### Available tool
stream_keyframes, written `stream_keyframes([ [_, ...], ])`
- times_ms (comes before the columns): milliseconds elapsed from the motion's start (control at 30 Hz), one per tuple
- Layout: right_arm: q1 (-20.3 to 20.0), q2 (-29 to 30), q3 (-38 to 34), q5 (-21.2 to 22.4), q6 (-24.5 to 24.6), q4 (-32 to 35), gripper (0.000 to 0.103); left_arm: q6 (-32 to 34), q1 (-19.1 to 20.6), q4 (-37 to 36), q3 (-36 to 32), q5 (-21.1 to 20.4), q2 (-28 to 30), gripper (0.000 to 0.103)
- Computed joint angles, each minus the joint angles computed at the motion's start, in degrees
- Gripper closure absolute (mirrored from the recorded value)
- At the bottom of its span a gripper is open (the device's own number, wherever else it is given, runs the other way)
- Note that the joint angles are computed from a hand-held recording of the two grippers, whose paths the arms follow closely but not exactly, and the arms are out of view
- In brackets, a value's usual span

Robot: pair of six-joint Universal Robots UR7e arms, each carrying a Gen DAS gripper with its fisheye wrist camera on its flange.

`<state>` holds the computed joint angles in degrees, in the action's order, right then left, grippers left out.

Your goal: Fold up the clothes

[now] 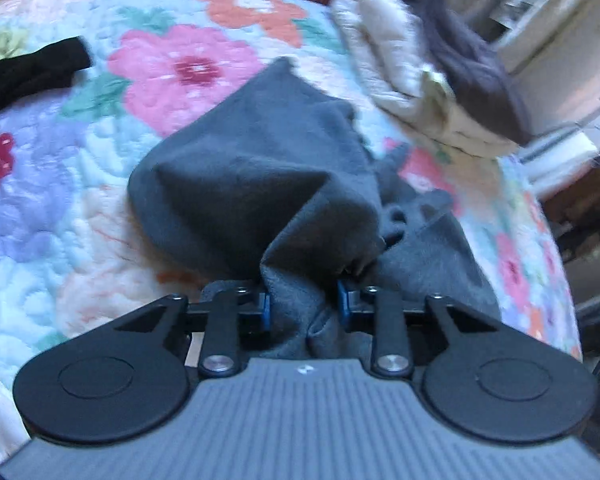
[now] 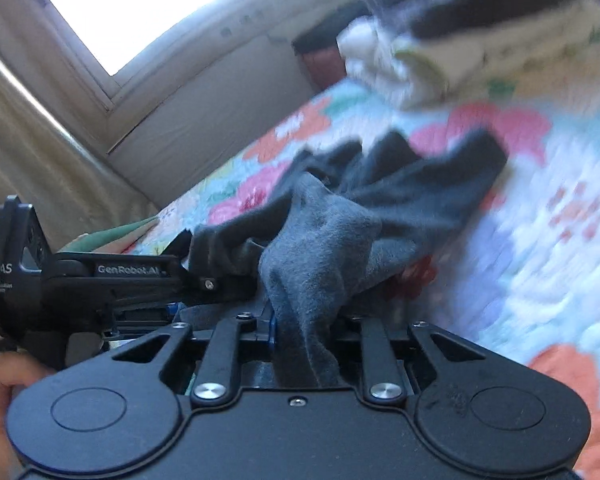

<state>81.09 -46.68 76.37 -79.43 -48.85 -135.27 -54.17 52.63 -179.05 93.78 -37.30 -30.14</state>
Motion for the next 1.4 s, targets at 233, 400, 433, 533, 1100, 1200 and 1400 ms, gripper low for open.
stream_keyframes([
  [233, -1.6, -5.7, 1.3, 1.2, -6.0, -3.3, 0.081, 9.0, -4.0, -0.4, -5.5, -3.7, 3.6, 0.076],
  [400, -4.5, -9.8, 2.1, -0.5, -10.4, -4.5, 0.081, 17.3, -8.1, 6.6, -12.6, 1.4, 8.1, 0.082],
  [433, -5.1, -10.7, 2.5, -1.1, -10.9, -4.5, 0.081, 18.5, -8.7, 7.9, -13.9, 1.6, 9.0, 0.082],
  [533, -6.9, -12.8, 3.5, -2.9, -12.7, -4.6, 0.081, 19.3, -9.3, 11.4, -17.5, -1.2, 11.3, 0.082],
  [1100, -14.5, -14.3, 1.0, -10.5, -10.3, -13.3, 0.084, 16.4, -10.8, 24.8, -33.7, -8.5, 24.7, 0.087],
  [1200, -14.3, -13.3, 0.4, -10.9, -12.4, -14.3, 0.084, 17.7, -10.4, 24.3, -32.3, -9.1, 23.6, 0.085],
  [1400, -15.2, -12.3, -2.0, -8.8, -13.1, -12.5, 0.081, 19.3, -9.9, 22.3, -28.1, -6.9, 20.5, 0.063],
])
